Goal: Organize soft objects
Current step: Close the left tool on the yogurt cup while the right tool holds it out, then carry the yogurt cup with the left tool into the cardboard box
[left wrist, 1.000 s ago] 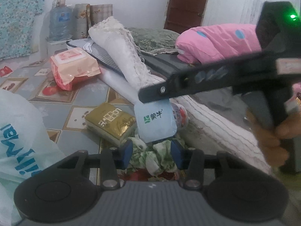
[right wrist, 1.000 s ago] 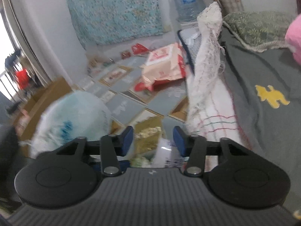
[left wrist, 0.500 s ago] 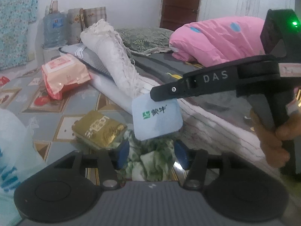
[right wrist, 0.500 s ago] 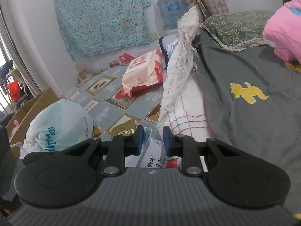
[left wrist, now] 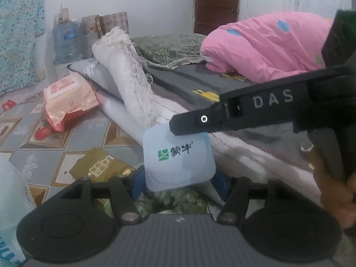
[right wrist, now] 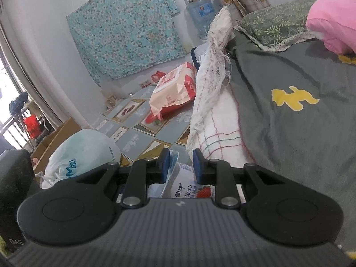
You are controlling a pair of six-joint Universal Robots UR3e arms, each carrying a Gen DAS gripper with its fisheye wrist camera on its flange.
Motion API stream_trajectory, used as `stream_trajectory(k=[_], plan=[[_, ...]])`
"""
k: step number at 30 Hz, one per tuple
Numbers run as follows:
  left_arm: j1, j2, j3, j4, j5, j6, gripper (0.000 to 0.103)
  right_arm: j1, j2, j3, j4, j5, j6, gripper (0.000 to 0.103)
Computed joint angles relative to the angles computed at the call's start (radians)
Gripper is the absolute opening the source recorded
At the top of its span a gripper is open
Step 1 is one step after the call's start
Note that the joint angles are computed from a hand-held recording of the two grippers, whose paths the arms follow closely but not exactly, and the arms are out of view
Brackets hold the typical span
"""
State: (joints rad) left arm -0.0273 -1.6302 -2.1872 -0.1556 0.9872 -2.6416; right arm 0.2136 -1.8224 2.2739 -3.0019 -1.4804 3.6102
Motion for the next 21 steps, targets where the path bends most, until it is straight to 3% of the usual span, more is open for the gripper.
stream_trajectory(k=[7,12,17,21], plan=[[0.042,-0.013,-0.011,0.063,-0.086,-0.091,0.062,-0.11,-0.05,0.102,-0.104,0.227,0.005,0.021],[0.021,-0.036,-0.008,0.122,-0.06,-0.106,0.062,-0.069,-0.023,0.07,-0.088,0.173,0.012,0.021],[0.028,-0.028,-0.013,0.105,-0.065,-0.076,0.062,-0.166,-0.089,0.137,-0.082,0.267,0.074,0.022],[0.038,-0.025,0.003,0.064,-0.077,-0.075,0.061,-0.26,-0.147,0.189,-0.059,0.407,0.097,0.022]])
